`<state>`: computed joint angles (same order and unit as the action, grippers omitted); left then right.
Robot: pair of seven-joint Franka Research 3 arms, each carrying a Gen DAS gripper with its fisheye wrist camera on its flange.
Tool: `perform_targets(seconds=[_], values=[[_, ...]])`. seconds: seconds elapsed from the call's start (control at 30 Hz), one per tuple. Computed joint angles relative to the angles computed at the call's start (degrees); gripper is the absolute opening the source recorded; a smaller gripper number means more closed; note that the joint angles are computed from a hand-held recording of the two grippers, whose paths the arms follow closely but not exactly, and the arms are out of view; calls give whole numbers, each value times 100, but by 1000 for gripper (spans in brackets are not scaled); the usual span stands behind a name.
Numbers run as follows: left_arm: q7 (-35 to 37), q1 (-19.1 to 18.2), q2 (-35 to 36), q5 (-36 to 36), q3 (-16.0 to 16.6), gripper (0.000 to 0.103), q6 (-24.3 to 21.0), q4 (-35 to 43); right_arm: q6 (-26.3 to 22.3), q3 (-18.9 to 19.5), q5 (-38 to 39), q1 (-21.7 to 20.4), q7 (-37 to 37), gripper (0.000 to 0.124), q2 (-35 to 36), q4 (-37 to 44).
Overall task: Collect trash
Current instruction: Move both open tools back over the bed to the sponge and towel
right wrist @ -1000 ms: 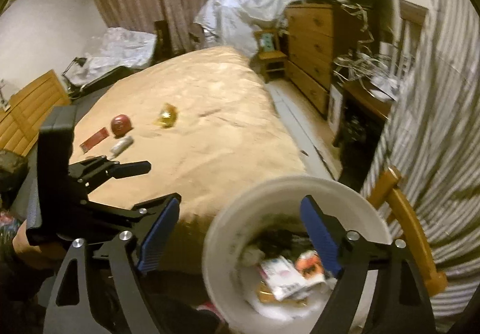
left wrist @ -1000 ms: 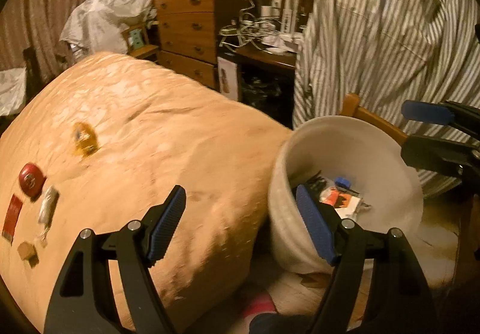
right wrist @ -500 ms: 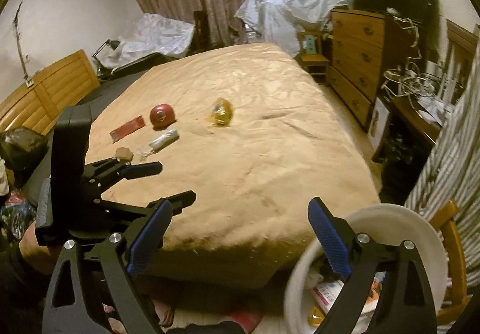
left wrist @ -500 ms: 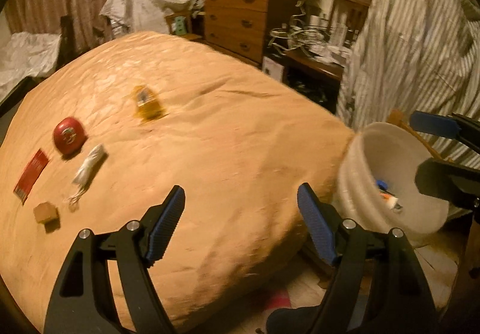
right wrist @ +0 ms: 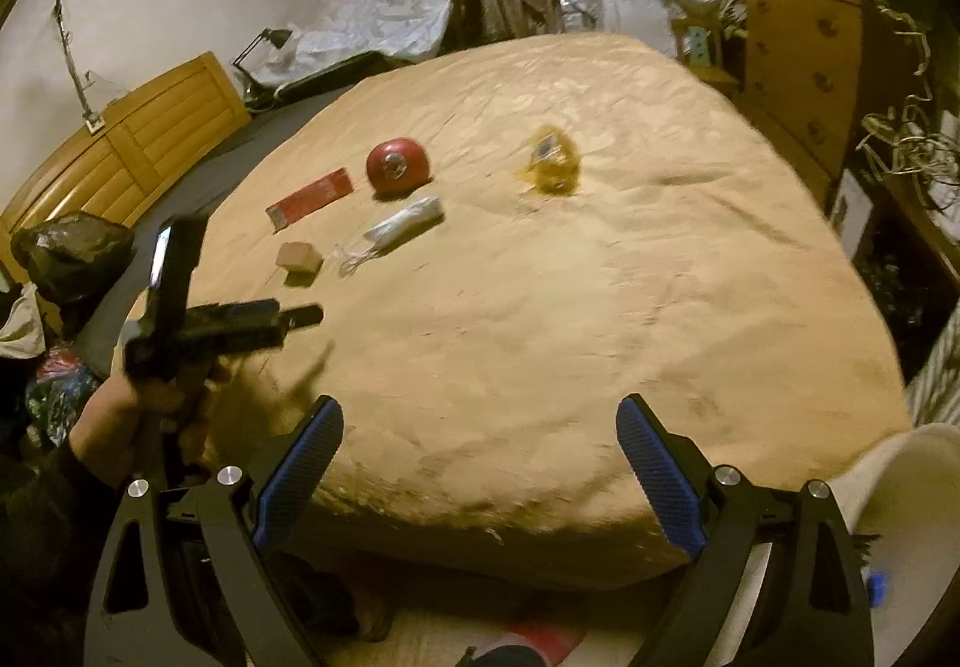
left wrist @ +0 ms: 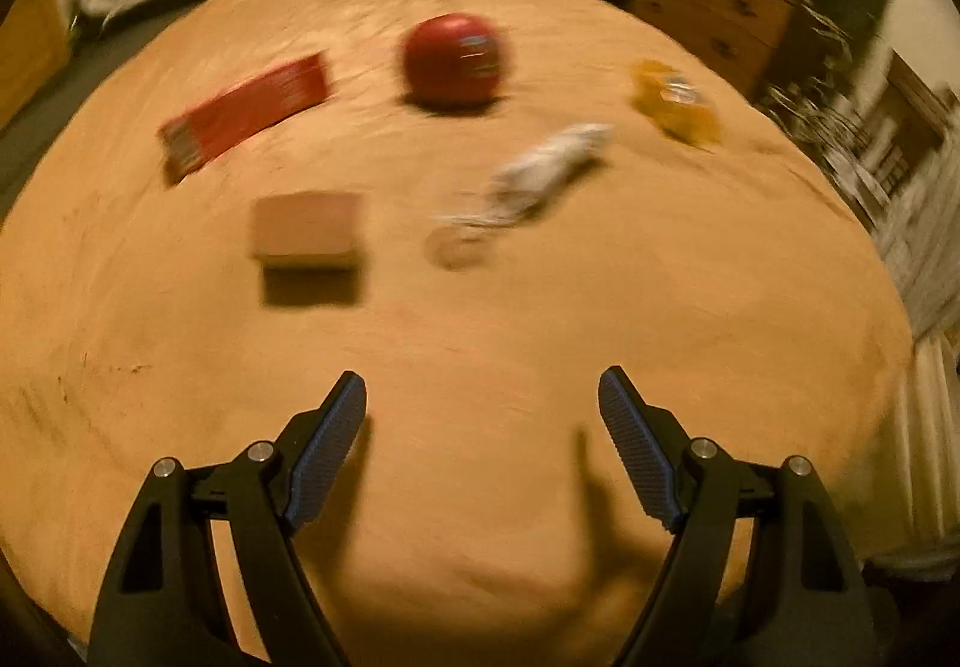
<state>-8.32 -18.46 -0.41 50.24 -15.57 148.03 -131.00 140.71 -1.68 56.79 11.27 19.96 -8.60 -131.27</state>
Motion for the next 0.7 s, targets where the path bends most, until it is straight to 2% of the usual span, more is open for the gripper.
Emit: perform_targets(seconds=[0.27,0.37,0.4,0.47,0.5,0.53,0.6,0.63,0.7], values=[[-68,463,-349,134,244,77,468,-660,116,257,31,168,142,92,595,364],[-228,714,-627,371,296,77,993,-1009,132,328,0,174,185,92,820,535],[-289,697,-713,403,337,77,981,-1069,147,363,-11,185,208,92,897,594],[-307,863,-906,258,8,83,204,-1090,158,429,11,203,205,92,1019,695],[-460,811,-1014,320,39,83,78,-1162,142,446,26,198,176,92,1038,709],[-529,860,-1098,346,61,83,147,-1256,143,472,37,205,155,92,1065,727],[-783,922,-1280,359,-13,83,3,-1384,129,530,37,235,119,92,1148,787],[-919,970,-1359,559,-50,83,113,-1445,115,553,7,247,120,92,1196,821],[-772,1049,-1376,1079,-42,83,711,-1463,111,588,-42,262,131,92,1254,863]])
